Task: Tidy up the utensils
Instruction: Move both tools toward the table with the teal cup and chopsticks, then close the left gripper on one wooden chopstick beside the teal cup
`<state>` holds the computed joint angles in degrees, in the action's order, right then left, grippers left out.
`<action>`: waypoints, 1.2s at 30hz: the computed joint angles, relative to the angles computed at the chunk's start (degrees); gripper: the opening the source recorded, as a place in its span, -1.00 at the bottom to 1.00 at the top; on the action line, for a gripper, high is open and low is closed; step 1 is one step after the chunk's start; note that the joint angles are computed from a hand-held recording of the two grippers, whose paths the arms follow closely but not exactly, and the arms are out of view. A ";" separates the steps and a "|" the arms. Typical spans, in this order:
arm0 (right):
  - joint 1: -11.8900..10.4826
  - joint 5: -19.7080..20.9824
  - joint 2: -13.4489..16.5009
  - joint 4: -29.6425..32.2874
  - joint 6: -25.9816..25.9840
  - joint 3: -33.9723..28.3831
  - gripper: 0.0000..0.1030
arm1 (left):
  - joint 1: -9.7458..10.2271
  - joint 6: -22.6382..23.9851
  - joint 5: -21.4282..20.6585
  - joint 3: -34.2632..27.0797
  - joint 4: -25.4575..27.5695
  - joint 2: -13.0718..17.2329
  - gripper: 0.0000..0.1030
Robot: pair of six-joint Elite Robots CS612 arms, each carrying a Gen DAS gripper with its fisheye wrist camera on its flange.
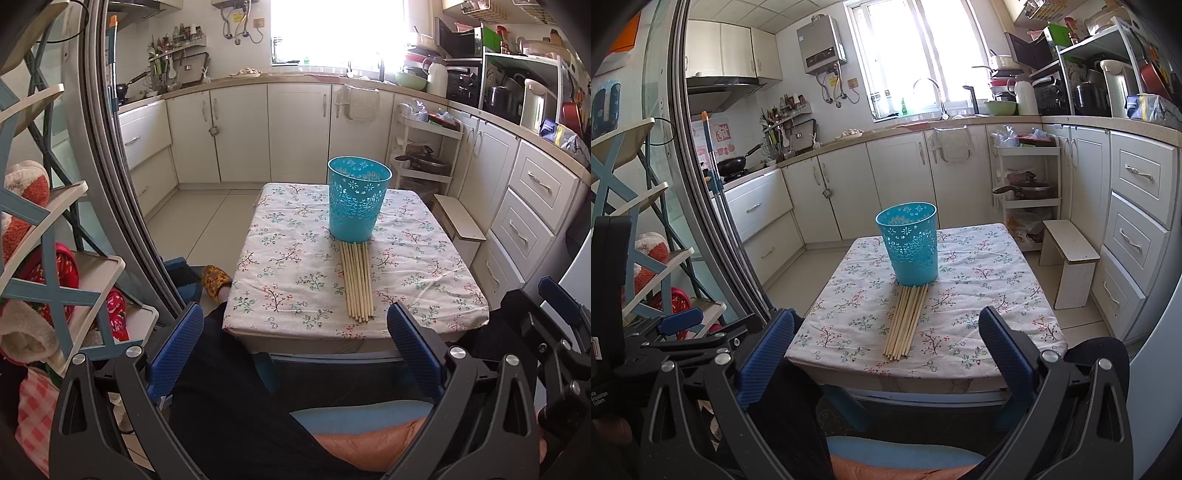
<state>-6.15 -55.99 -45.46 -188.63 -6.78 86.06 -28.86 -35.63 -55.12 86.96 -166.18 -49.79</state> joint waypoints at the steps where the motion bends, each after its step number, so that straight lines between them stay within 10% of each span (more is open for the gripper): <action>1: -0.01 0.08 0.02 -0.16 0.11 0.01 0.87 | 0.01 0.01 0.02 -0.05 0.12 0.01 0.86; 17: -0.02 0.57 0.35 -0.17 -0.10 -0.45 0.87 | 0.11 -0.42 -0.51 -0.66 0.86 0.40 0.86; 25: 0.56 -2.89 1.12 10.85 -1.96 -3.64 0.87 | 1.49 -1.33 -4.26 -2.40 1.24 1.94 0.86; 32: 2.15 -9.81 7.68 23.59 -5.46 -14.55 0.86 | 3.49 -1.04 -6.66 -7.21 4.07 5.56 0.86; 36: 3.56 -12.80 13.00 30.15 -7.48 -23.10 0.45 | 4.88 -1.86 -8.12 -10.83 6.05 8.01 0.86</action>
<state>-2.59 -68.79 -32.45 -158.48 -14.26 62.97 -23.97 -37.49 -63.23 76.13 -160.14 -41.78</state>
